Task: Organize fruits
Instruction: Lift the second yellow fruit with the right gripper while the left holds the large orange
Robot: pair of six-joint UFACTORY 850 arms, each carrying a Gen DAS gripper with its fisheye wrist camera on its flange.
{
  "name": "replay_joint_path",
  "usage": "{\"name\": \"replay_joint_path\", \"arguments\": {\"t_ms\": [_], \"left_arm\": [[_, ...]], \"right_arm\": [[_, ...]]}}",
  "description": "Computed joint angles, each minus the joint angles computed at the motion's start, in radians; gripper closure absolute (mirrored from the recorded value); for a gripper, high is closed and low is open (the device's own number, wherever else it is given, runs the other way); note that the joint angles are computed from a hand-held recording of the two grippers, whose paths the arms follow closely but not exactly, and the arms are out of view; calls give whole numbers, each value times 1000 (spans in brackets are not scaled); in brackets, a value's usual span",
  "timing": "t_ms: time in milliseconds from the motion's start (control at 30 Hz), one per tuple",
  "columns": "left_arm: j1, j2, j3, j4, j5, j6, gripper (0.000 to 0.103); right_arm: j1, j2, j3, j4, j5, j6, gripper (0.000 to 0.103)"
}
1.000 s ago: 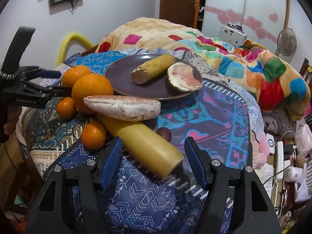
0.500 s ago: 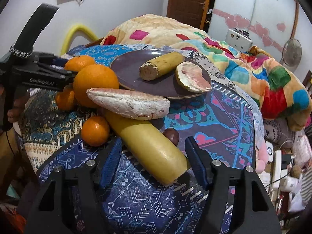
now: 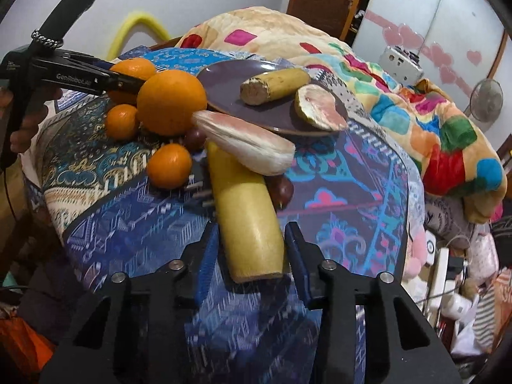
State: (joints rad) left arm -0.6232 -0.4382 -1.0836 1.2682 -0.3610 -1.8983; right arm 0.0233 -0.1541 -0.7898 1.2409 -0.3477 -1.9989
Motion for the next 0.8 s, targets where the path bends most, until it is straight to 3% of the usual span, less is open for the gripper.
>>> {"name": "replay_joint_path", "arguments": {"t_ms": [267, 600, 800], "left_arm": [[-44, 92, 97, 19, -32, -49, 35], [-97, 125, 151, -2, -13, -57, 35], [-108, 109, 142, 12, -16, -64, 35]], "right_arm": [[-41, 51, 44, -87, -29, 134, 67], [-47, 73, 50, -212, -43, 306, 67], [-38, 75, 42, -148, -34, 253, 67]]}}
